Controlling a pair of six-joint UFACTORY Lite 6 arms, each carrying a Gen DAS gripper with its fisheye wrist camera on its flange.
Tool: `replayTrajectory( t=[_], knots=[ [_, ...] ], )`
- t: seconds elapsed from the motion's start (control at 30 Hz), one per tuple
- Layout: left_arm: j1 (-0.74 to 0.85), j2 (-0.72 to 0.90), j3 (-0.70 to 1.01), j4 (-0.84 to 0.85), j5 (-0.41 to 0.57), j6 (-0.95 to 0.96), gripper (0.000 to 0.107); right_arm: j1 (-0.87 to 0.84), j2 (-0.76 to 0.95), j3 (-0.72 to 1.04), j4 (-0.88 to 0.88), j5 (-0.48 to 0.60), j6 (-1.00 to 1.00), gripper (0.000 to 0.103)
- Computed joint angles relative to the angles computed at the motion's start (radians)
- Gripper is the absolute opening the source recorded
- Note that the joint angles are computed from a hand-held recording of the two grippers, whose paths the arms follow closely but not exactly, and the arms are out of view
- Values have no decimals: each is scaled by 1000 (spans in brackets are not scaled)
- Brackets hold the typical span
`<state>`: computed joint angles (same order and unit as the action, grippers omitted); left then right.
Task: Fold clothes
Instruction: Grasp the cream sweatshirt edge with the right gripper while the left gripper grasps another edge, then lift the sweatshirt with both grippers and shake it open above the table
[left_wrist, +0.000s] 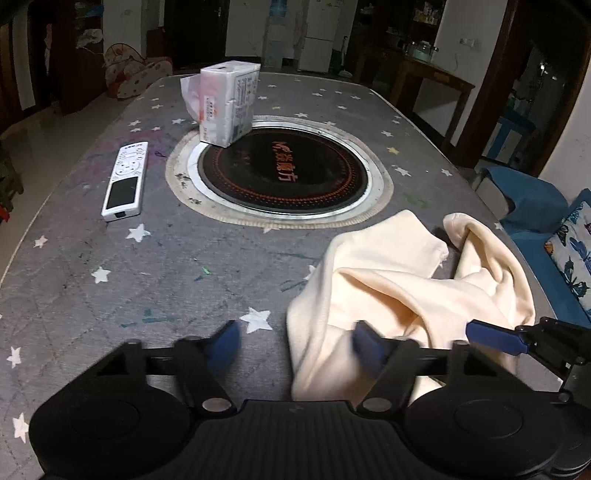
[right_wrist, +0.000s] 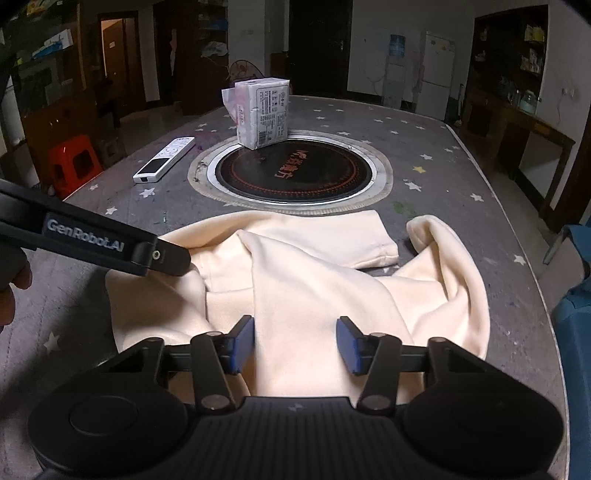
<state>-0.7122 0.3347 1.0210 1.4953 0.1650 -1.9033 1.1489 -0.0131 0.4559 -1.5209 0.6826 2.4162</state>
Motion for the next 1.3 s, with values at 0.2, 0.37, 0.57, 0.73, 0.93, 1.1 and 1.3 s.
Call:
replayTrajectory(
  t=[0.2,0.37,0.57,0.73,0.93,1.1,1.3],
  knots=[
    [-6,-24,-35,199,-24,-191,20,12,58,43,-5,10,-29,46],
    [-7,-40,-51,297,-5,-285,32,20,57,35,8,47,-18,18],
    [0,32,9,260,6,-232,38,57,-22,-19,56,111,-37,4],
    [23,31,-15,472,-25,-433,11,127,-167,-98,152,209,-79,3],
    [6,-95,-124,582,15,-564,8,361,-392,-173,392,486,-152,2],
    [-21,-207,-209,608,22,-611,7,576,-576,-210,570,697,-154,2],
    [-55,-326,-307,577,39,-614,7,477,-436,-165,447,491,-163,27]
  ],
)
